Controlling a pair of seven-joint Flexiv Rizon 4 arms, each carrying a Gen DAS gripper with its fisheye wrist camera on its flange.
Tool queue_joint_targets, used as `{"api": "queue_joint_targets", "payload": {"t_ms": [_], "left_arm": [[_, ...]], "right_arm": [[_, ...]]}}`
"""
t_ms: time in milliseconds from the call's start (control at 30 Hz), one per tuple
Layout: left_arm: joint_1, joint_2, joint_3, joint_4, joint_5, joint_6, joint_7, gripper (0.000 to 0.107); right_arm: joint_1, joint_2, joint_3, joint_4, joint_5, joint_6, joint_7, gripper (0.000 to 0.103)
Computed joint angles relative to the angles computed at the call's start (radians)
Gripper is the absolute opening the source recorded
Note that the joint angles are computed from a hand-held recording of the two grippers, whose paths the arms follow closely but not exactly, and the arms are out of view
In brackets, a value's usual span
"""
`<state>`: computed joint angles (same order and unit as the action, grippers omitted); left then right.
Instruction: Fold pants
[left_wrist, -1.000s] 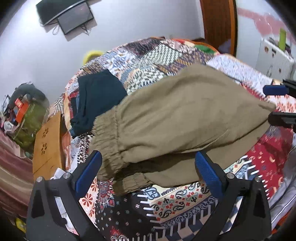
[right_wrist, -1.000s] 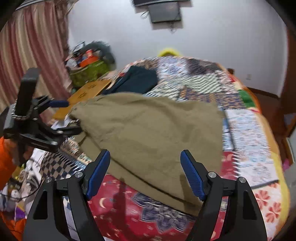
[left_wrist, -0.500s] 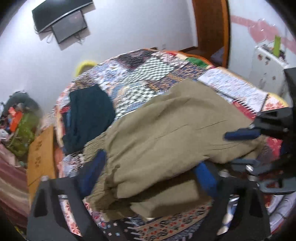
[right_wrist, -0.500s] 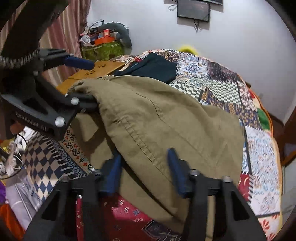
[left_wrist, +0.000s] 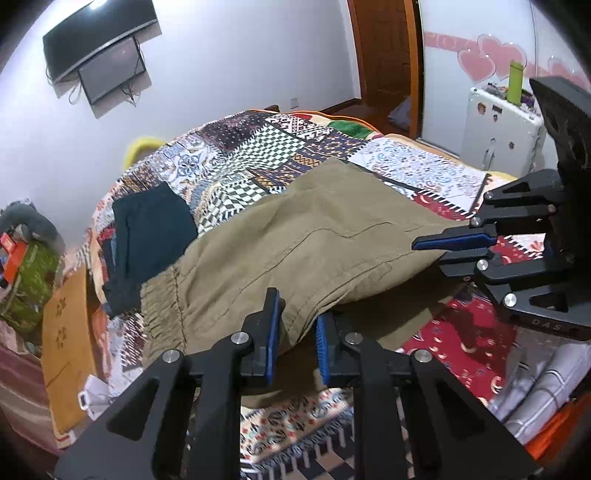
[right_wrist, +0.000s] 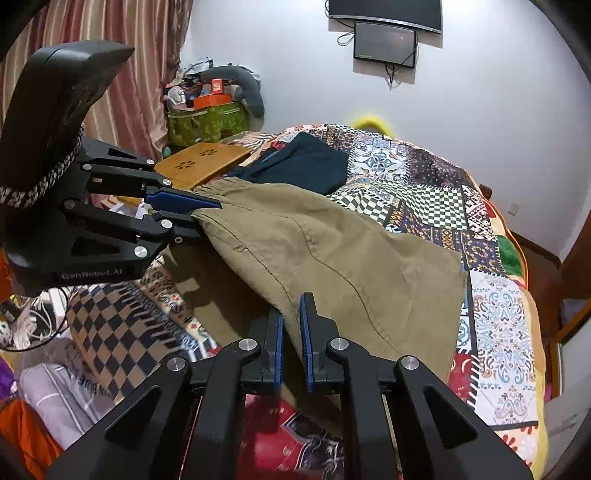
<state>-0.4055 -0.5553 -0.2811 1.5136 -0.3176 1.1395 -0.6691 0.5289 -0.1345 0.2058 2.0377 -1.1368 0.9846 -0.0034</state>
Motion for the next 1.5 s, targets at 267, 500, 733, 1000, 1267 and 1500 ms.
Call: {"api": "queue_joint_targets", "payload": {"t_ms": [267,500,733,1000,1267,1500], "left_arm": [[0.013,0.004,0.013,0.013,-0.030,-0.111,-0.057,0.022],[0.021,0.042,0.039,0.056,-0.028,-0.082,-0.151,0.076],[0.074,0.066,0.010,0.068,-0.113,-0.053,-0.168,0.091],[0.052,-0.027,0.094,-0.089,-0.056,-0.105,-0.379,0.095],[0.058,-0.103,0.095,-0.177,0.000,-0.226,-0.464,0.087],[0.061,-0.073,0.075,-0.108,0.003,-0.137,-0.422,0.050]], "right_arm": [[0.003,-0.026,-0.001,0.018,0.039,0.065,0.029,0.008],[0.021,-0.020,0.001,0.019,0.083,0.033,0.038,0.015],[0.007,0.015,0.002,0.040,0.058,0.085,0.098,0.019],[-0.030,0.039,-0.005,0.046,-0.020,0.093,0.212,0.029],[-0.058,0.022,-0.014,0.055,-0.007,0.095,0.290,0.034],[-0.066,-0.021,-0.021,0.064,0.077,0.142,0.286,0.038]]}}
